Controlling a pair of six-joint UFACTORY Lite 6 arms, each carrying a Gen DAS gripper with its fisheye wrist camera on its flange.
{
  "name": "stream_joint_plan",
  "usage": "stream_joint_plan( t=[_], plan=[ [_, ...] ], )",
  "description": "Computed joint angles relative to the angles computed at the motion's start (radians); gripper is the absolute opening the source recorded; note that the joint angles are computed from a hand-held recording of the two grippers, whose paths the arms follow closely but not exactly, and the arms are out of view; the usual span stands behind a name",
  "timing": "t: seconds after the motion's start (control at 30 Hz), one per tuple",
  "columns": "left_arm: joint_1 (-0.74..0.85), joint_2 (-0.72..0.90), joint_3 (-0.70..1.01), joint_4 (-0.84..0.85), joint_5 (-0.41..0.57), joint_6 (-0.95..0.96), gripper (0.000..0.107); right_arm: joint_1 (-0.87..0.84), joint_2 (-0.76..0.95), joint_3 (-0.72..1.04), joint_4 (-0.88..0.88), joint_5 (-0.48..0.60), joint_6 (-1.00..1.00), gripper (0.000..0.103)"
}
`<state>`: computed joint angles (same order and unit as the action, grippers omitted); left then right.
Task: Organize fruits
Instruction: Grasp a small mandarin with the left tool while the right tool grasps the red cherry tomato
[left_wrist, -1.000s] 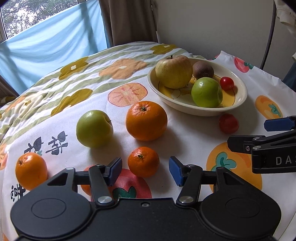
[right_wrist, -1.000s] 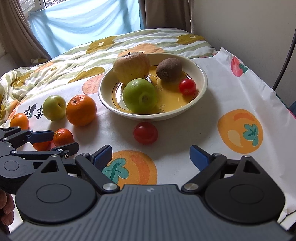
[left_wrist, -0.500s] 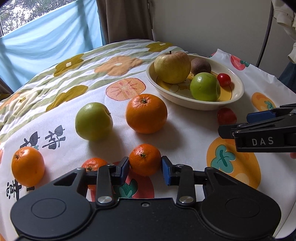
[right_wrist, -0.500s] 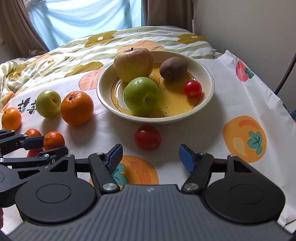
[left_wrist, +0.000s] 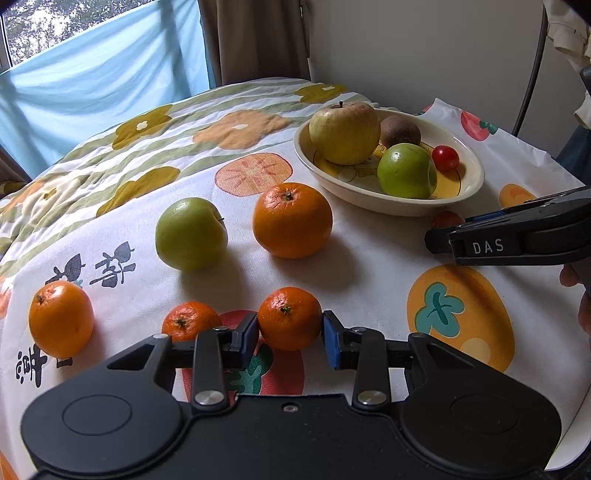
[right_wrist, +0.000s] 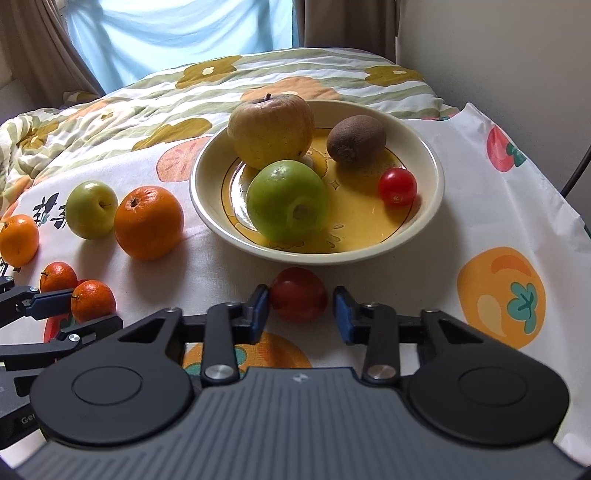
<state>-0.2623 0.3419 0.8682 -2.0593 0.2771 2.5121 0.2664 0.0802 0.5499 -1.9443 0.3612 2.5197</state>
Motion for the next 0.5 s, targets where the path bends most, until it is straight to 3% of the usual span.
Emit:
stream_joint_plan(
  t=[0.27,0.5],
  plan=[
    [-0.008,-0.087,-0.043,0.075,-0.021,-0.112,0.040,0.027,-0.089,-0.043,0.088,-0.023,-0.104,0.048],
    [-0.048,-0.211,-0.090,0.187,-0.058,-0.285,0.040,0.025,-0.248,-0.093,0.323,-0.052,-0.384,0.048]
  ],
)
